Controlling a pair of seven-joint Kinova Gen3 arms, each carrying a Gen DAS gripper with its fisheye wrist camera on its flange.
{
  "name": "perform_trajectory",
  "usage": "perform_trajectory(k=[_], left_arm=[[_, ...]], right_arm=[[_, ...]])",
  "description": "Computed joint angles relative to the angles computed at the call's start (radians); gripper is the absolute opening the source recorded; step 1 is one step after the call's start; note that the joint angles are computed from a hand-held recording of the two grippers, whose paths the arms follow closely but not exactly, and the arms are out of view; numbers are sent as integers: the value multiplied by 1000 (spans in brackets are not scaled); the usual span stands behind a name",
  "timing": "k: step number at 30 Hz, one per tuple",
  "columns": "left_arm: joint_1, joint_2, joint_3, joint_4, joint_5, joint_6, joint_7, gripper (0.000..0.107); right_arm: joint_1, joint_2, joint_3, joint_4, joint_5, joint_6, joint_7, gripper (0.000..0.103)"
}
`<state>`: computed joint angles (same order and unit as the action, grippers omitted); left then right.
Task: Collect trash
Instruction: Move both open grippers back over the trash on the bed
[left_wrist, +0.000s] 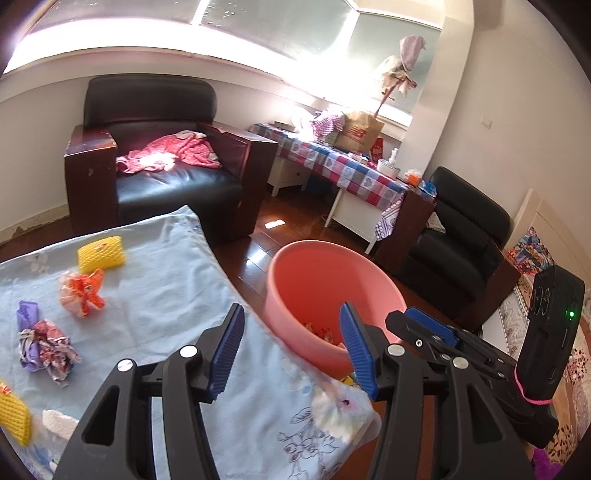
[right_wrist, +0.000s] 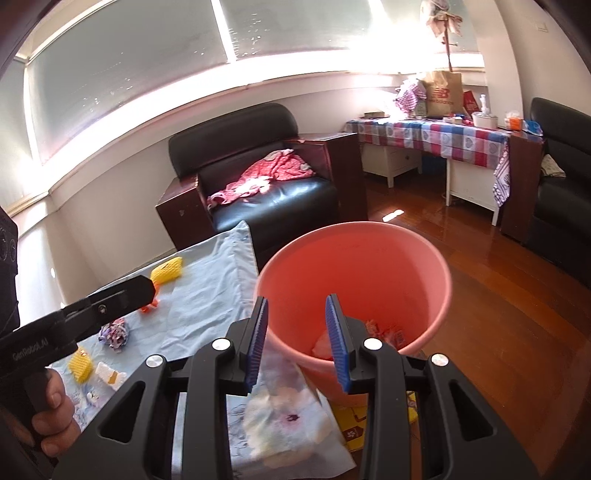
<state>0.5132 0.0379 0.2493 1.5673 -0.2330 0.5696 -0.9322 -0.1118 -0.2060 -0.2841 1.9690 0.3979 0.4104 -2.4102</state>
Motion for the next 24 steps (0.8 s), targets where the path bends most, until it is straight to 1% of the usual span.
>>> perform_trajectory(k=[4, 7, 11, 17, 24], left_arm=[[-18, -45, -4, 43, -25, 15, 35, 53], [-44, -80, 3, 83, -36, 24, 53, 54], [-90, -135, 32, 148, -89, 46, 115, 55], [-182, -223, 70, 244, -129, 80, 161, 55], [-308, -342, 53, 345, -90, 115, 139, 55]], right_arm=[[-67, 21, 17, -21, -60, 8, 69, 33], [-105, 37, 13, -35, -77, 10, 107, 33], [-167, 66, 25, -55, -126, 15, 174, 33], [-254, 126, 44, -92, -221, 16, 279, 33], [-327, 190, 55, -143, -297, 24, 374, 33]])
